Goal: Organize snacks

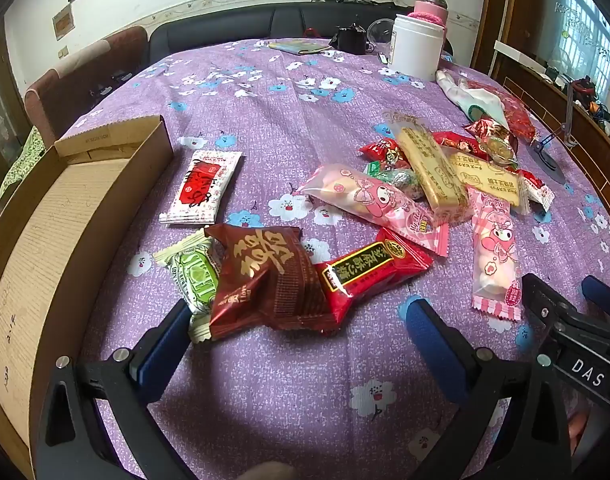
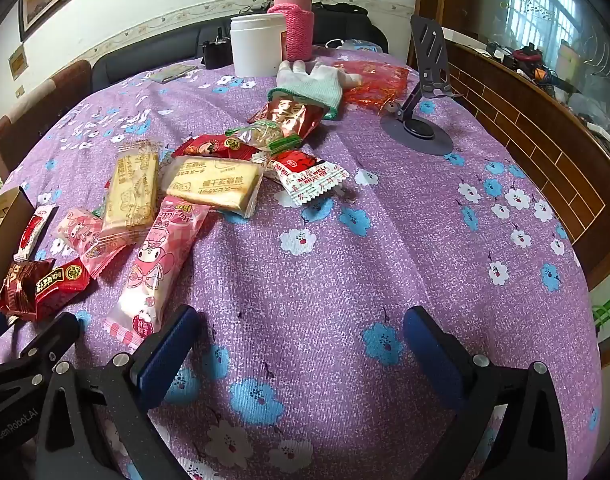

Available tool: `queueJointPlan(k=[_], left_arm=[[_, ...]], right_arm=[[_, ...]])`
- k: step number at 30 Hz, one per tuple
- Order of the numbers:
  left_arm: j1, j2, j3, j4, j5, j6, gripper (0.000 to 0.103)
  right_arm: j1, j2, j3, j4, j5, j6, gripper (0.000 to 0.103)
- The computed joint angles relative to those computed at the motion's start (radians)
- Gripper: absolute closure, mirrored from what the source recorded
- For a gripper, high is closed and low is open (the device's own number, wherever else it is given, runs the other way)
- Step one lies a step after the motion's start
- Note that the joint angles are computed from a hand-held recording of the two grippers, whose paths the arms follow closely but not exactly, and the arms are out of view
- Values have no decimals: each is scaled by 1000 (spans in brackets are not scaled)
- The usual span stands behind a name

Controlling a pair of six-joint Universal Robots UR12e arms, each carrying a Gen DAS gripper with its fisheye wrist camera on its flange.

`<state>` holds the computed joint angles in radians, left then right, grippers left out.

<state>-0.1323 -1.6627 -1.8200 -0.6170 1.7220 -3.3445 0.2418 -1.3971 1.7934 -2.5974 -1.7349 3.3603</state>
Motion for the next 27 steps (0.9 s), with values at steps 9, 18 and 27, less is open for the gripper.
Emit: queueJointPlan(k=[9,18,27], left_arm=[[7,7,0,-22,-22,15,0],[2,29,-16,-40,-34,62,0],[45,144,-102,90,-199,98,0]], right_arm=[[0,0,1,-5,2,1,1],[0,0,1,-5,3,2,1],[-1,0,1,-5,4,2,1]])
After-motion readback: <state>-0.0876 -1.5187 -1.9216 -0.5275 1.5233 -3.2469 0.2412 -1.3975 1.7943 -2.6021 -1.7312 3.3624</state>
